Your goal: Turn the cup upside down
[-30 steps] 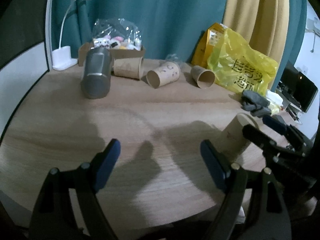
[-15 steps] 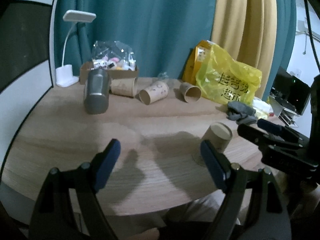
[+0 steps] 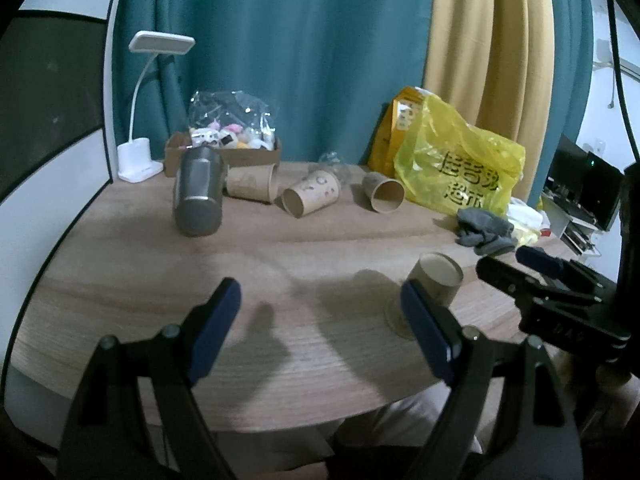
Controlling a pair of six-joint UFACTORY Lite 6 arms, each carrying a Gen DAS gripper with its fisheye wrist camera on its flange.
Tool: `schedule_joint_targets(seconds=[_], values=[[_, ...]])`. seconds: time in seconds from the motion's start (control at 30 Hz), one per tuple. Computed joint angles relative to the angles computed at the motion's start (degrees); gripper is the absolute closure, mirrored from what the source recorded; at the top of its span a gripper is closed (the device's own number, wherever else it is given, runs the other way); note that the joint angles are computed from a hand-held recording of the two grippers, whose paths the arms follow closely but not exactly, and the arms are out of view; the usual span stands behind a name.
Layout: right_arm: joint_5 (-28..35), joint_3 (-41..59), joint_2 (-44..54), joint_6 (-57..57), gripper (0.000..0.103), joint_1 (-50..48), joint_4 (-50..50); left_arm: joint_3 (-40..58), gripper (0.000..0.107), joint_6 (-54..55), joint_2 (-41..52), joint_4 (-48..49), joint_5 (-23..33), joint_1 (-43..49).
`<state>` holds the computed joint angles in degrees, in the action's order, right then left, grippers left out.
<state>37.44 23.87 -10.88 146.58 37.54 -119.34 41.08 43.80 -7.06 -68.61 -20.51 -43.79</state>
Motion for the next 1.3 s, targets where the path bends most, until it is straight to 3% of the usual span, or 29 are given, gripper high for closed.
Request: schedule_joint_targets(seconds=[1.3], values=[[0.36, 0.11, 0.28, -0.03, 0.023, 0.67, 0.73, 0.05, 0.023, 0.04, -0.28, 0.51, 0.38, 0.55]])
